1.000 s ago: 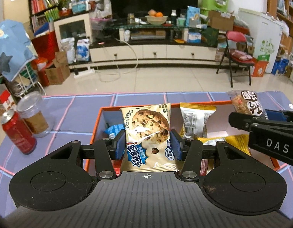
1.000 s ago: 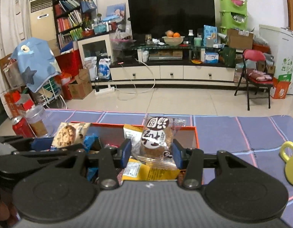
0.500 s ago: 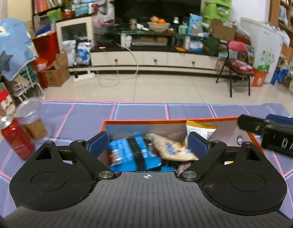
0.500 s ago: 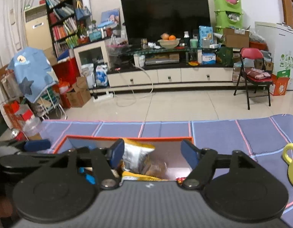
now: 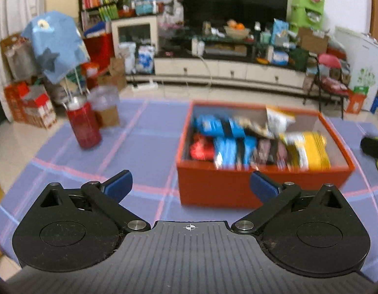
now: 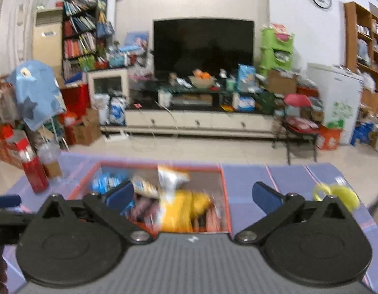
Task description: Organize snacks
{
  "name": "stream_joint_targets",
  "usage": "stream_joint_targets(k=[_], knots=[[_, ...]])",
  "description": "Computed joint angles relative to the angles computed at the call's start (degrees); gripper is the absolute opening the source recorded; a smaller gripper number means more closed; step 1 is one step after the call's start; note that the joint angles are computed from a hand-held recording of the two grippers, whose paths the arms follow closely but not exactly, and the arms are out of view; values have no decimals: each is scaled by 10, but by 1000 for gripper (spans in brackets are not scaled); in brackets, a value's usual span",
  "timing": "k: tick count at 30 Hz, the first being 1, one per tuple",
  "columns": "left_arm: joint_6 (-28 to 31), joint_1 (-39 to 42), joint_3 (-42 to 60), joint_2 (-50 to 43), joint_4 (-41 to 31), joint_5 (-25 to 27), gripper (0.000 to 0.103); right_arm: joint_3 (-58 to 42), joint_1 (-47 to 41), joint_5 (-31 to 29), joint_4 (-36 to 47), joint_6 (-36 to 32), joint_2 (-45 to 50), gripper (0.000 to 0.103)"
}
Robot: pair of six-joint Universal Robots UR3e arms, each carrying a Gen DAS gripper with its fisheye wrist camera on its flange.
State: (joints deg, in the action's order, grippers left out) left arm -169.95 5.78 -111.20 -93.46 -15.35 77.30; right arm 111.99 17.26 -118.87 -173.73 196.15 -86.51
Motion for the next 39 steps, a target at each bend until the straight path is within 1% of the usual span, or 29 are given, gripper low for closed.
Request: stream_joint_targets(k=[2,5,7,10,12,16,18,21,29,34,39], knots=[[1,4,-35,7,17,-9,86,24,19,-16,30,35,-7,103],[11,-7,-40,-3,9,-1,86,26,22,-3,72,53,-4,102],[13,-9,-47,-6,25,3,86,13,38,-23,85,62,13,102],[4,-12,-43,-15,30,14,86,-18,57,-52,120,84,39,102],[-1,-16,-23,-29,22,24,86,-28,65,-60,129,88,52,102],[2,-20,-13,-40,19,31,86,-44,85,-96,132,72,82,102],[7,-18,-14,-36,10,23,86,-48,81,-94,135,73,88,102],[9,-18,-14,-39,7,23,86,-42,68,-70,139,77,77,102],[1,-36,-9,-45,9,52,87,-32,60,-60,136,79,69,102],[-7,-22,-4,-40,-12,23,87,-32,62,-58,133,77,70,102],[-10,-24,0,-40,-12,32,87,-30,62,-59,130,75,68,102]])
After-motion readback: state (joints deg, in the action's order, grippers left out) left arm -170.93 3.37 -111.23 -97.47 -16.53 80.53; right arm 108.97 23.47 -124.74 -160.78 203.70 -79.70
